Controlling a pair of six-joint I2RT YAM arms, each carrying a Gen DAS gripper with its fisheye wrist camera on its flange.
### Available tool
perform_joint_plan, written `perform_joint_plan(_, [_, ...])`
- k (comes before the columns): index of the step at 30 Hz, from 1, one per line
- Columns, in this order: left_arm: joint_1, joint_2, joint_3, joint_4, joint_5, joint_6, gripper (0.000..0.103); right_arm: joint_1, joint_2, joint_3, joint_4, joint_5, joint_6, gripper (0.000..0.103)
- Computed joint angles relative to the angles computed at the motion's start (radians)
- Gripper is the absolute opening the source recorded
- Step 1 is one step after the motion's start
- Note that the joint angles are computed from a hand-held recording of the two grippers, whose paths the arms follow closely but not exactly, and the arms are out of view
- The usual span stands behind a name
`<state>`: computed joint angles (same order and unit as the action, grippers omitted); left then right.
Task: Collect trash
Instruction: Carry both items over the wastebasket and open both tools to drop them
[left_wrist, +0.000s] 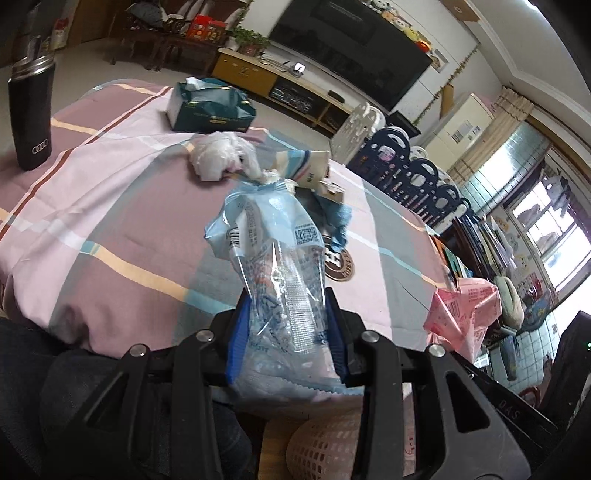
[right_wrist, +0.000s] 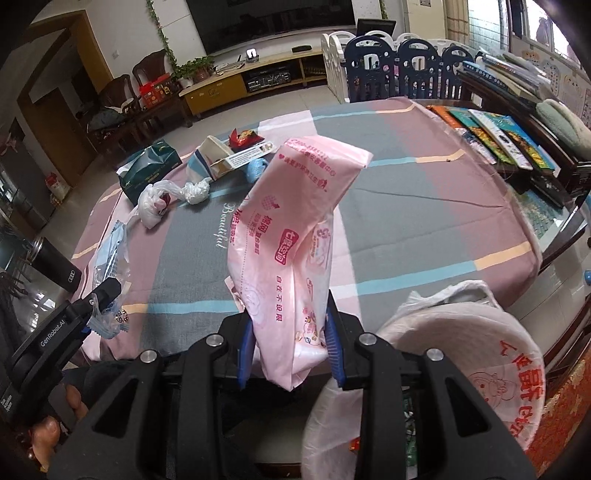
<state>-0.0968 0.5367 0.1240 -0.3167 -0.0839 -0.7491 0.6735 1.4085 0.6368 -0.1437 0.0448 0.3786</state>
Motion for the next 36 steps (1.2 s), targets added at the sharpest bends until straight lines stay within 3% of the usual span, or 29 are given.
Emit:
perform_joint_plan(7, [-0.363, -0.007, 0.082, -0.102, -0.217, -0.153, 0.039, -0.245, -0.304, -0.117, -0.188, -0.021, -0.154, 0.034])
perform_joint_plan(12, [-0.606, 0.064, 0.154, -0.163, -0.382, -0.255, 0.039, -0.389, -0.368, -0.238, -0.251, -0.027, -0.265, 0.034])
perform_joint_plan(16, [-0.768, 0.199, 0.218, -0.155, -0.464, -0.315, 0.039, -0.510, -0.299, -0.315, -0.230, -0.093, -0.324, 0.034])
perform_joint_plan(20, [-0.891, 0.337, 0.300, -0.152, -0.511, -0.352, 0.039, -0.569, -0.211, -0.332, -0.207, -0.168, -0.346, 0.053])
perform_joint_plan(23, [-0.971, 0.430, 0.365, -0.164, -0.557, -0.359, 0.039, -0.612, -0.319, -0.341, -0.254, -0.202, -0.362, 0.070])
perform_joint_plan(27, [-1.016, 0.518, 0.416, -0.134, -0.542, -0.335, 0.039, -0.718, -0.455, -0.314, -0.315, -0.235, -0.398, 0.073])
perform_joint_plan(32, [-1.010, 0.617, 0.420, 0.075, -0.362, -0.161, 0.042, -0.910, -0.516, -0.270, -0.347, -0.336, -0.444, 0.074])
perform_joint_plan(34, [-1.031, 0.693, 0.431, 0.150, -0.321, -0.088, 0.050, -0.959, -0.515, -0.256, -0.347, -0.360, -0.443, 0.074])
perform_joint_plan(36, [-1.041, 0.747, 0.446, 0.186, -0.286, -0.046, 0.067, -0.983, -0.504, -0.247, -0.340, -0.371, -0.445, 0.074])
